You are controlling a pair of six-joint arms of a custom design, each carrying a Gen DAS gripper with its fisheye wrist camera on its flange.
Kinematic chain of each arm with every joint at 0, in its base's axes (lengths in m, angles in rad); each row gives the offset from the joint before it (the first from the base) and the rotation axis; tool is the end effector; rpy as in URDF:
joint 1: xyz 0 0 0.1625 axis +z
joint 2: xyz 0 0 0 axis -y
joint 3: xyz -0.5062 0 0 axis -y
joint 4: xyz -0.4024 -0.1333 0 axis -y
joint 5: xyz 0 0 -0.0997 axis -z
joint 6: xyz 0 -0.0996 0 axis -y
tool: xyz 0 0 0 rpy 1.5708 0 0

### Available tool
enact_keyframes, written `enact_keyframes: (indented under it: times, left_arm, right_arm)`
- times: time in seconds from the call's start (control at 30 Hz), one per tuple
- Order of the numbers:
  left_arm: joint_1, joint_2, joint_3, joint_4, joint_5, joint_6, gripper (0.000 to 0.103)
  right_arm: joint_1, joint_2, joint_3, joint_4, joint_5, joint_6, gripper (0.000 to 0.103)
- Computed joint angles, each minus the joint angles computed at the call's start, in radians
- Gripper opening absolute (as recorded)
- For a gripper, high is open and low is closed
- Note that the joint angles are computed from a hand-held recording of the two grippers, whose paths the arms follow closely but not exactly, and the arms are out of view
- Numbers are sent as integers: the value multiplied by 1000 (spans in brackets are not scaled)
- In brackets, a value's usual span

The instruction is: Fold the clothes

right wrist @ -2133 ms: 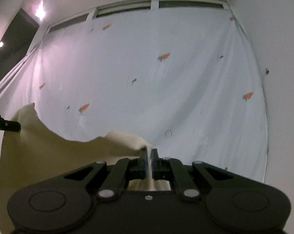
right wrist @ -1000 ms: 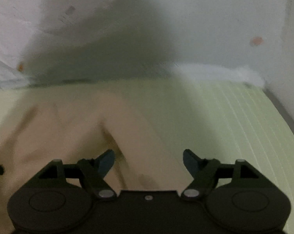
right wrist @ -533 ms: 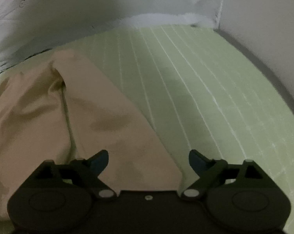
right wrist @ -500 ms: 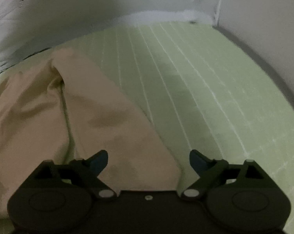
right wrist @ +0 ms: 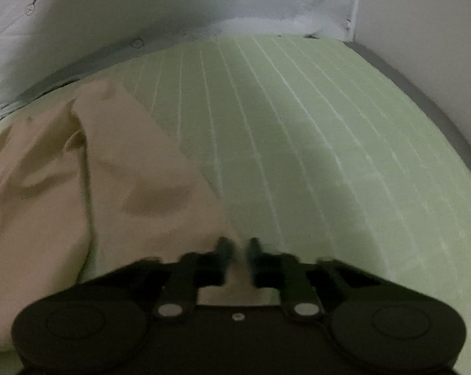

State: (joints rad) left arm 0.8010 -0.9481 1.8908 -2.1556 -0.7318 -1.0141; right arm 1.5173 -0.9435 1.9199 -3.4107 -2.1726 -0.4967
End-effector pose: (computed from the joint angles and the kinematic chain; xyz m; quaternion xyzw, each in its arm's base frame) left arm -0.2699 -0.5764 0.1508 -0.0375 0.9008 -0.2099 0.3782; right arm 0.0421 -0.6528 0.2614 0.0697 -0.8735 0.3115 0.3676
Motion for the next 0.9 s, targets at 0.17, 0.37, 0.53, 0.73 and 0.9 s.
enact_keyframes:
  times: [0.17,0.37,0.53,0.73,0.9]
  left_arm:
    - [-1,-6,11,-27,27,-26,61]
    - [-11,-46,50,-59,61,-90,61]
    - [-26,-82,103,-123,81,-113,63]
    - [-29,-130,160,-156,40,-90,68]
    - [-2,-171,189,-197,-34,-53,68]
  right_arm:
    - [6,70,-153,-86,-153,-48,4]
    - [30,34,-116,-44,-82,-11,62]
    - [53,-13,38,-12,101,12,103]
    - [78,-31,158,-44,241,9,103]
    - [106,-36,187,-4,203,18,103]
